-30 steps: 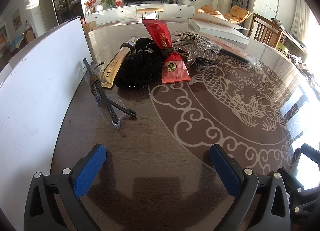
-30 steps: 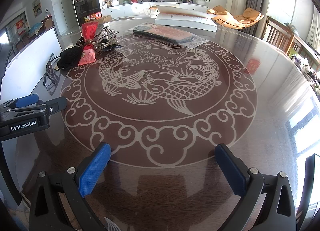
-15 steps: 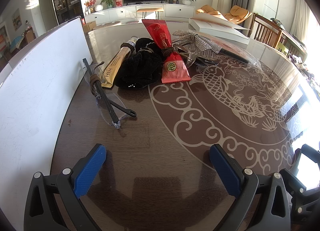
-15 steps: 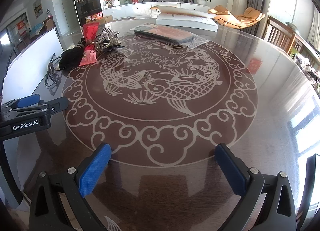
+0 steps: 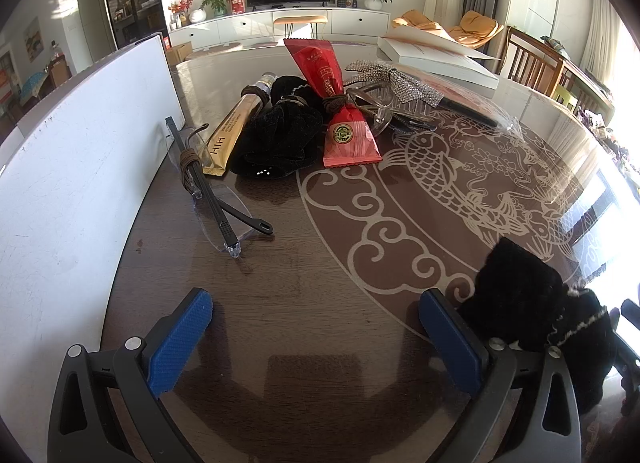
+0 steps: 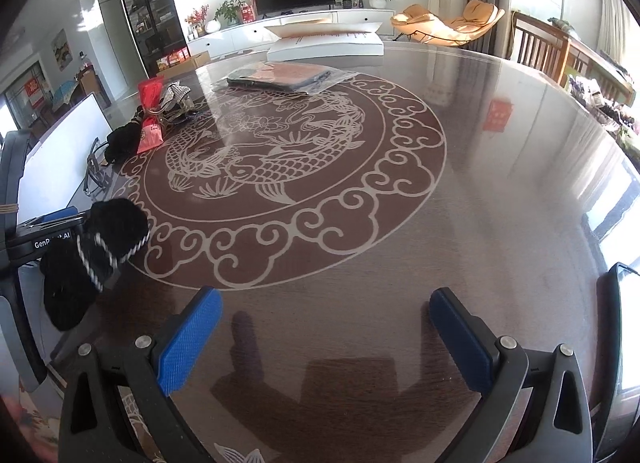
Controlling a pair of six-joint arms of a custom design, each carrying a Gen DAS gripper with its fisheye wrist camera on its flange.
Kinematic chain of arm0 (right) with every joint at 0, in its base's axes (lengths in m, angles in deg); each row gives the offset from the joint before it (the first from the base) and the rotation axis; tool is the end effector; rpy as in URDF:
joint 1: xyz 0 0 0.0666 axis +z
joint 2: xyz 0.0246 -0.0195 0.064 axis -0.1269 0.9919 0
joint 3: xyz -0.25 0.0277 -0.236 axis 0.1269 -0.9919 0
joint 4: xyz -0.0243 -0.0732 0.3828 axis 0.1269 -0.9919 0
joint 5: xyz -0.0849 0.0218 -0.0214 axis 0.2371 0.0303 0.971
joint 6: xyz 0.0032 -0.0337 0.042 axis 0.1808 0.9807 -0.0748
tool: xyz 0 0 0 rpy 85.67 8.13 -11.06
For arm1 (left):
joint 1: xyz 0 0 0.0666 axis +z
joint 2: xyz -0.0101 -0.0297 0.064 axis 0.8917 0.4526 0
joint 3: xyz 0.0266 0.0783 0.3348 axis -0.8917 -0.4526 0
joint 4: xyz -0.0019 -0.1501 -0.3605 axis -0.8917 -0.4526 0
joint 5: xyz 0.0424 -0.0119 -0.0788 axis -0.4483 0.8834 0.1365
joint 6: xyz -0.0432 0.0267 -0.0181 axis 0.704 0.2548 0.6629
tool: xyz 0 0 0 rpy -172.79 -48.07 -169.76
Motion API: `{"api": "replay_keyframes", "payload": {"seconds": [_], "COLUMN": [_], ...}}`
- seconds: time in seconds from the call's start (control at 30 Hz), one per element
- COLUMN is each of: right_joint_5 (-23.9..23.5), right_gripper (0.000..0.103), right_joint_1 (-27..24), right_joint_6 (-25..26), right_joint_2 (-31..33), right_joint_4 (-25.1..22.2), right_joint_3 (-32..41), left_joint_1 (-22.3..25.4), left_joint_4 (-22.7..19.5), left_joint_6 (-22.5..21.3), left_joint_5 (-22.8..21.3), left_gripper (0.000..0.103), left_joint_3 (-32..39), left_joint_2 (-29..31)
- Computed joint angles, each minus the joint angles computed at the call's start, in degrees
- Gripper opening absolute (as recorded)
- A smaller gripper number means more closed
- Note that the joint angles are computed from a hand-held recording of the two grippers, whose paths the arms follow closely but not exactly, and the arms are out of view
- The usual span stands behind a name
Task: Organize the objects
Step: 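Lower the left gripper onto the black knit glove and close it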
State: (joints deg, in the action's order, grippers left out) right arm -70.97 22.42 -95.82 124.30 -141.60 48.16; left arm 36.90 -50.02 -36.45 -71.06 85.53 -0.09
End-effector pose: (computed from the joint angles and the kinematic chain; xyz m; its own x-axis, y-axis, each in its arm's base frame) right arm 0.3446 0.1956 0.5037 -0.7600 -0.2174 -0.6125 -0.3515 0.9302 0.1060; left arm 0.3494 -0.1568 0.4758 -0.7820 -0.2268 -0.5806 -0.2790 0.9603 0.0007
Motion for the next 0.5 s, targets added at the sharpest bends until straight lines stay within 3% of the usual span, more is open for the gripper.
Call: {"api": "replay_keyframes", "payload": {"seconds": [0.5], "right_joint_5": [1.54], "right_gripper": [0.103], "right_joint_1": [0.49], "right_joint_6": [-1.45], "right_joint_2": [0.29], "right_joint_4": [-0.32], "right_joint_3": [0.13], "left_joint_1": [0.03], "left_joint_4": [0.02], "left_joint_6": [-0.03], "left_joint_5": [0.02], "left_gripper": [0.103], "left_joint_3": [0.05], "left_joint_2": [0.05]}}
